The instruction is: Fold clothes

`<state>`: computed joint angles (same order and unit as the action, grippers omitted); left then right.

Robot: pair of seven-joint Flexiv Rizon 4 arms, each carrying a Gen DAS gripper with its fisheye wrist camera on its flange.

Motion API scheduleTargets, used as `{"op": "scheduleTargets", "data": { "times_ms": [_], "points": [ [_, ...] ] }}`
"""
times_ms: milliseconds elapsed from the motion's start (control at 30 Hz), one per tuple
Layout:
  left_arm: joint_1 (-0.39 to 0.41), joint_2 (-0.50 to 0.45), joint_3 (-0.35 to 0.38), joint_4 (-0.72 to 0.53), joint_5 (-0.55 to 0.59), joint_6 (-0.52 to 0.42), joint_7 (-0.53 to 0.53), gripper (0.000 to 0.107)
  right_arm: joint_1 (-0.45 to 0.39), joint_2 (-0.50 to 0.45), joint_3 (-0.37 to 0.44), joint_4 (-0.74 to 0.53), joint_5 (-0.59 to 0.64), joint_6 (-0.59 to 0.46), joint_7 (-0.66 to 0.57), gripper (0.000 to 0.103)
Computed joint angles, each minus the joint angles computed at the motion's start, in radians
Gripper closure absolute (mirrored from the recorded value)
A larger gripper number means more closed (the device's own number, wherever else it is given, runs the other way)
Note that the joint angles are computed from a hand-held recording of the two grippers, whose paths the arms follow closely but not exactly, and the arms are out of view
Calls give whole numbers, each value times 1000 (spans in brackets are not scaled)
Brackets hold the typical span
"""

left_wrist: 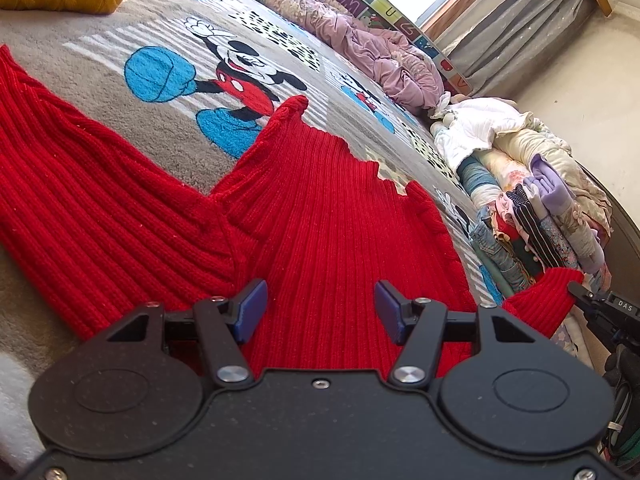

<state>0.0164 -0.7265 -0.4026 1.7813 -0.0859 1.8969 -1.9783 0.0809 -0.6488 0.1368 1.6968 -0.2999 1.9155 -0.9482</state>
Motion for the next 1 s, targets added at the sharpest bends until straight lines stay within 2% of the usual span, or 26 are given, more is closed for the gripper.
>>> {"op": "scheduleTargets", "data": {
  "times_ms": [133, 467, 800, 867, 933, 1000],
  "points": [
    [-2, 1, 2, 2, 0, 1, -2, 48, 54, 24, -73, 50, 76, 44, -6, 92],
    [0, 8, 3, 11, 1, 5, -10, 48, 145, 56, -174, 140, 239, 99, -34, 92],
    [-29, 15, 33, 10, -12, 6, -15, 47, 176, 46, -227, 175, 356, 94, -33, 92],
    [-33, 16, 38, 11, -14, 6, -14, 47, 122, 40, -170, 171, 332, 85, -1, 92],
    [-39, 17, 43, 11, -16, 6, -13, 47, 116, 39, -158, 178, 339, 75, 31, 86],
    [-44, 18, 48, 11, -19, 6, -12, 47, 86, 31, -122, 177, 321, 54, 69, 67]
  ]
}}
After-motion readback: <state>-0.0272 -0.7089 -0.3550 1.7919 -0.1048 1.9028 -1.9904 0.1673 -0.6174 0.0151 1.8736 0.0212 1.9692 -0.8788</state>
